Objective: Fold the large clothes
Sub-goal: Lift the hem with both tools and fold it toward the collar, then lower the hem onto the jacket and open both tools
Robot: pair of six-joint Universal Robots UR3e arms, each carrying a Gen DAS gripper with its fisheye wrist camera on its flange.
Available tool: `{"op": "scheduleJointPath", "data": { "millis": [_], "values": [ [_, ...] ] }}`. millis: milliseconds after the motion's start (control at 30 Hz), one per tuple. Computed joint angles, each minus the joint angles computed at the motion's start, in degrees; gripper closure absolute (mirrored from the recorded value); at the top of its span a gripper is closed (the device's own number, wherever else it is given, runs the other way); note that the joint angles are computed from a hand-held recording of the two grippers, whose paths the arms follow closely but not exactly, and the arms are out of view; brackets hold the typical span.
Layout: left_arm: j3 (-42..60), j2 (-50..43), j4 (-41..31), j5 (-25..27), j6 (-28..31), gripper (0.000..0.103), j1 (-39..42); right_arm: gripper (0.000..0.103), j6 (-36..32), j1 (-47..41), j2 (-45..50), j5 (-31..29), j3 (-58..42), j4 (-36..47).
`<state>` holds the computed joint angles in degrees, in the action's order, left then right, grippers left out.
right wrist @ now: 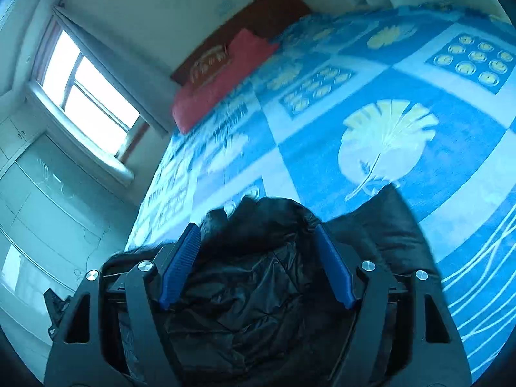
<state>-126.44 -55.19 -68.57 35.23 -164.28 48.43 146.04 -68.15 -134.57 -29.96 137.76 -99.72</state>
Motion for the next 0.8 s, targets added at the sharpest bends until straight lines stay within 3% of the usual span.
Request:
{"op": "scheduleJointPath", "data": {
  "millis": [67, 100, 200, 233, 400, 467, 500, 667, 800],
  "values": [
    [0.3, 2.9, -4.0, -3.3, 1.6, 0.036, 3.9, 0.030, 0.7, 0.4, -2.5, -1.8, -0.2, -1.4],
    [1.0, 2.8, -2.0, -1.6, -0.1, 0.036, 3.2, 0.032, 3.7, 2.6, -1.8, -3.5, 0.1, -6.9],
    [3.0, -2.7, 10.1, 8.2, -5.1, 0.036, -6.4, 0.039, 17.1, 17.1, 9.0, -13.8, -0.2, -34.9],
    [3.3, -5.3, 16.3, 13.8, -7.8, 0.036, -11.5, 0.041, 20.6, 21.6, 13.6, -17.0, -1.4, -41.1],
    [4.4, -18.2, 32.8, 32.1, -12.3, 0.036, -29.3, 0.045, 29.4, 39.3, 33.2, -32.2, -8.9, -57.8],
    [5.9, -24.4, 37.7, 41.6, -13.7, 0.036, -35.4, 0.045, 30.4, 44.6, 39.2, -39.7, -11.4, -61.0],
    [6.4, -26.2, 38.3, 43.2, -13.8, 0.036, -36.1, 0.045, 30.5, 46.3, 41.6, -42.3, -12.3, -61.5],
    [6.5, -33.5, 42.8, 46.6, -13.9, 0.029, -37.4, 0.043, 31.9, 49.4, 49.7, -46.4, -13.7, -66.0],
    [7.4, -30.2, 39.0, 47.0, -14.5, 0.030, -36.8, 0.047, 32.0, 50.1, 46.9, -48.0, -14.0, -64.2]
  ]
}}
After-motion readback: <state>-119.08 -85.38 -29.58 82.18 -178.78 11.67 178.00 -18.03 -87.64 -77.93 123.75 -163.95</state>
